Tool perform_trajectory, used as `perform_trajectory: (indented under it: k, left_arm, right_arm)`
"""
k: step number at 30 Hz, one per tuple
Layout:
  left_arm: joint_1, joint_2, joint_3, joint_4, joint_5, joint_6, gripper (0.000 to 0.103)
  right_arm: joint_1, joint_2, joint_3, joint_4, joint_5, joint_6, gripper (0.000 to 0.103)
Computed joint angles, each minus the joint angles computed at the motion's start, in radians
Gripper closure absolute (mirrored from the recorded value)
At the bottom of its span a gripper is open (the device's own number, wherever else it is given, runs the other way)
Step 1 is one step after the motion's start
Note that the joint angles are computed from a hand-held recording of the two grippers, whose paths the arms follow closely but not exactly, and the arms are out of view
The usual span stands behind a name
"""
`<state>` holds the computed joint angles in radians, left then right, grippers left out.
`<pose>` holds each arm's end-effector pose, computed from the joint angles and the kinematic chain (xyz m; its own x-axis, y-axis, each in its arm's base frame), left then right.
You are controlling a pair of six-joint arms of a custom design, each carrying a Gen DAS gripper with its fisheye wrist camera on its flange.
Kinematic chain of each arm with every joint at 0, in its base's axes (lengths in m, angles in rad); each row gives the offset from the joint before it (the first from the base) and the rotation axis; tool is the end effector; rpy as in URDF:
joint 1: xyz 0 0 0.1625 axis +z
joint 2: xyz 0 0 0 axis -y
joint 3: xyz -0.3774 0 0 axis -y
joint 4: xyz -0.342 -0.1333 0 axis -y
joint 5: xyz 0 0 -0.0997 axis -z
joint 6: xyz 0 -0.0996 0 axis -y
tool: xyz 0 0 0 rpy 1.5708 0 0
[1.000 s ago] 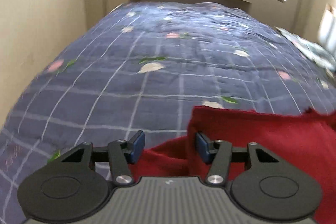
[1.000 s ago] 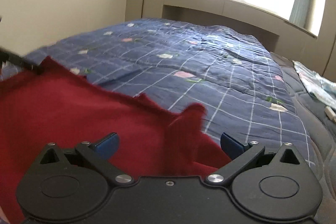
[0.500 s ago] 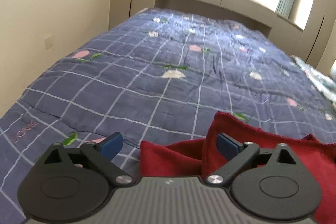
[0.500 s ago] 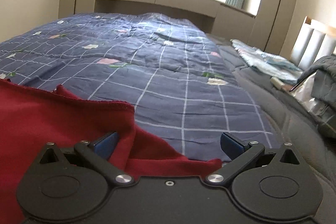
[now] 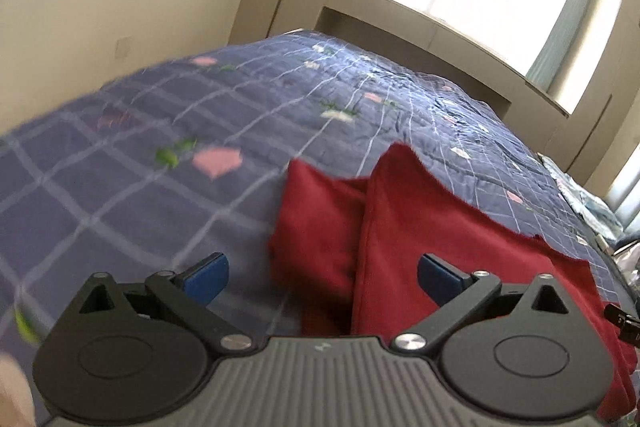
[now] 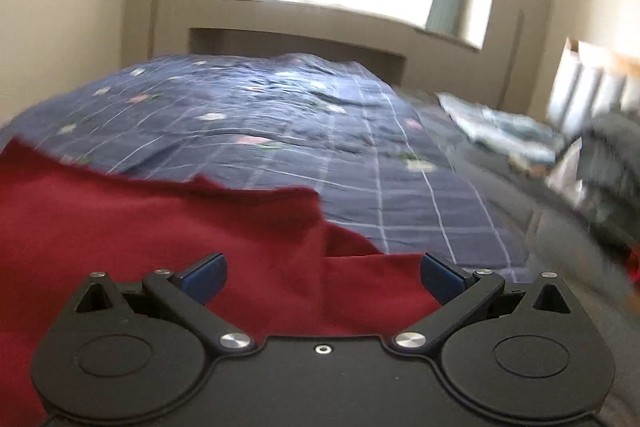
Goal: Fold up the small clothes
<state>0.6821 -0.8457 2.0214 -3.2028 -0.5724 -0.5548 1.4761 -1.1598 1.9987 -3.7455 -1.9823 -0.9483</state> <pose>-0.2476 -0.4807 0.1248 -0.9017 -0.1392 -0.4093 0.2610 0.5795 -0.7720 0.0466 -0.4980 0.3298 -0.5284 0.0880 0.8444 -0.6986 0.5202 -0.4914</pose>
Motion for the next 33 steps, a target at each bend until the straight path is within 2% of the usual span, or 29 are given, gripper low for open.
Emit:
perform_trajectory:
  k: [3,6,9,12,15,18,21,27,29,33]
  left_arm:
    - [-0.016,-0.006,0.043,0.038,0.016,-0.105,0.0]
    - [-0.042,0.023,0.082,-0.044,0.053,-0.068,0.0]
    - [-0.061,0.062,0.105,-0.124,0.084,-0.017,0.0]
    - [-0.078,0.091,0.115,-0.168,0.104,0.048,0.0]
    - [-0.088,0.106,0.118,-0.193,0.103,0.086,0.0]
    - [-0.088,0.117,0.118,-0.226,0.104,0.1,0.0]
    - [-0.085,0.127,0.118,-0.268,0.101,0.111,0.0]
    - [-0.081,0.17,0.099,-0.34,0.127,0.172,0.0]
    - [-0.084,0.182,0.094,-0.348,0.14,0.186,0.0]
    - [-0.086,0.204,0.081,-0.369,0.16,0.214,0.0]
  right_arm:
    - [0.025,-0.012,0.06,-0.011,0.036,-0.03,0.001]
    - [0.054,-0.007,0.088,0.006,0.071,-0.04,0.001]
    - [0.089,0.034,0.068,0.039,0.075,-0.038,0.001]
    - [0.12,0.093,0.006,0.103,0.033,-0.015,0.001]
    - [0.137,0.156,-0.038,0.083,-0.009,-0.02,0.001]
    - [0.126,0.188,-0.041,0.052,-0.012,-0.018,0.001]
    - [0.083,0.176,0.007,0.009,0.065,0.023,0.001]
    - [0.039,0.099,0.004,0.192,0.145,0.176,0.0]
    - [0.033,0.089,0.011,0.198,0.16,0.188,0.0]
    - [0.041,0.102,0.016,0.165,0.145,0.168,0.0]
